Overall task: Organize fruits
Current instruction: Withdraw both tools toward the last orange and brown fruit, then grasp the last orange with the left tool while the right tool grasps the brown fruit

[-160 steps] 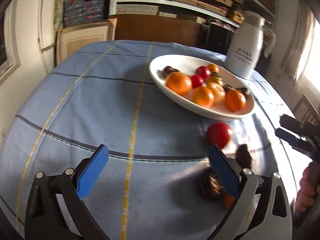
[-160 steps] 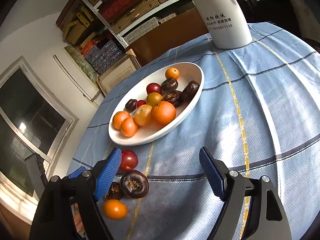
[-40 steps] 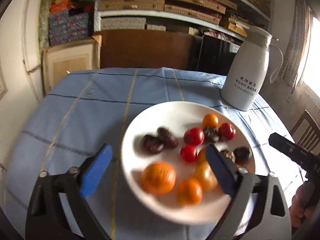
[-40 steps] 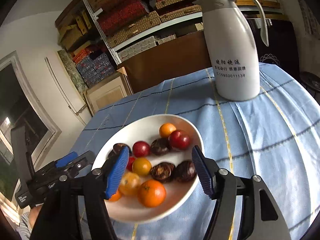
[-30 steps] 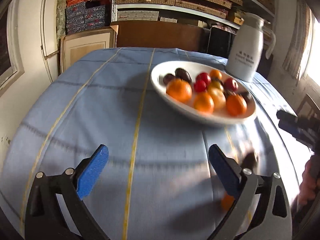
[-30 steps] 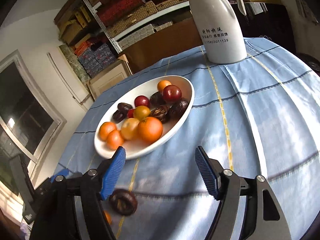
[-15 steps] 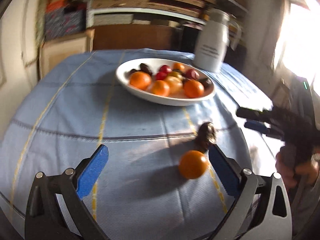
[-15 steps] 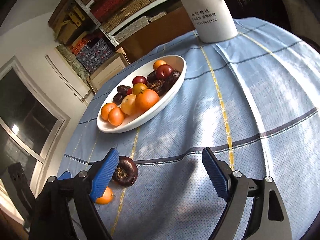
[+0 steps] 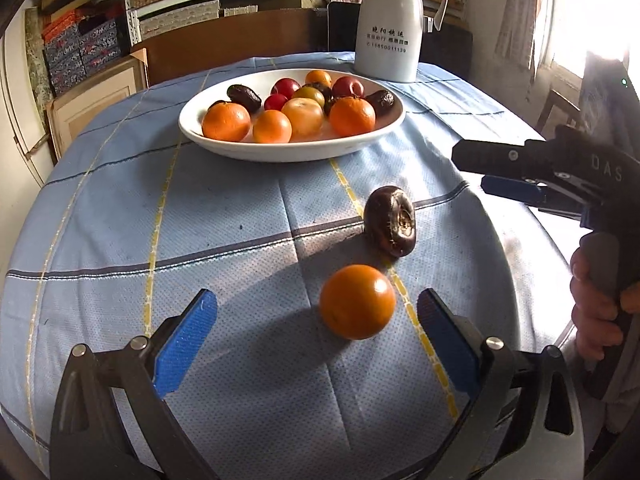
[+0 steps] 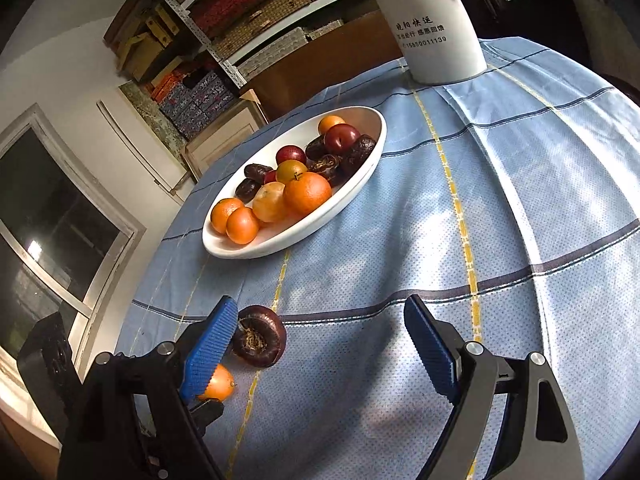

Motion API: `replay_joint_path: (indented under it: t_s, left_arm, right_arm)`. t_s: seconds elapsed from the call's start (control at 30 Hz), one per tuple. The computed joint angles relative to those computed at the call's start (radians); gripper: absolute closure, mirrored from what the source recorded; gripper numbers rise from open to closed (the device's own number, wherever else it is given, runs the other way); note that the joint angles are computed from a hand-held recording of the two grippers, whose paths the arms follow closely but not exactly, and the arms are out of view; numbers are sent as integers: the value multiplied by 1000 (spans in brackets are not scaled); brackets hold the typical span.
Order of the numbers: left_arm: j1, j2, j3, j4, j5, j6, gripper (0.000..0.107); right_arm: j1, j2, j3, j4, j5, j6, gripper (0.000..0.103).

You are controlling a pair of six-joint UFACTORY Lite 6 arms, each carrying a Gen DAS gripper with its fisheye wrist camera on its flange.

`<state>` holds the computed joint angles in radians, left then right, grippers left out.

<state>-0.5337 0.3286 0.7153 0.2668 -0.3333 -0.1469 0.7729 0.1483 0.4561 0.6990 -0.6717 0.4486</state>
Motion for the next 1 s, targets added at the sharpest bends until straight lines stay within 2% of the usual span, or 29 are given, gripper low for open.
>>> replay_joint_path:
  t_s: [0.23, 0.27, 0.37, 0.43, 0.53, 0.6, 0.67, 0.8, 0.9, 1.0]
  left_arm:
    - [39, 10, 16, 284, -8, -264, 9]
    - [40, 13, 18, 318, -14, -295, 12]
    - [43, 30, 37, 479, -25, -439, 34]
    - [44, 62, 72, 590, -18, -548, 42]
    - [50, 64, 74, 635, -36, -592, 54]
    - [60, 64, 72, 633, -43, -599, 71]
    - [89, 72, 79, 698, -72, -667, 70]
    - [165, 41, 43, 670, -127, -672, 70]
    - [195, 40, 42, 621, -120, -652, 70]
    - [200, 61, 65, 647, -105, -688, 70]
  right_arm:
    - [-3, 10, 9, -2, 12, -9, 17]
    - [-3, 10, 9, -3, 12, -9, 17]
    - [-4, 12, 11, -4, 14, -11, 17]
    - [-4, 17, 15, -5, 16, -13, 17]
    - [-4, 20, 18, -9, 16, -14, 17]
    - [0, 25, 25, -5, 19, -24, 17]
    - [11, 32, 38, 8, 24, -53, 17]
    - [52, 54, 77, 76, 27, -156, 17]
    - [96, 90, 131, 159, 28, -281, 24]
    - [118, 147, 216, 230, 65, -406, 26]
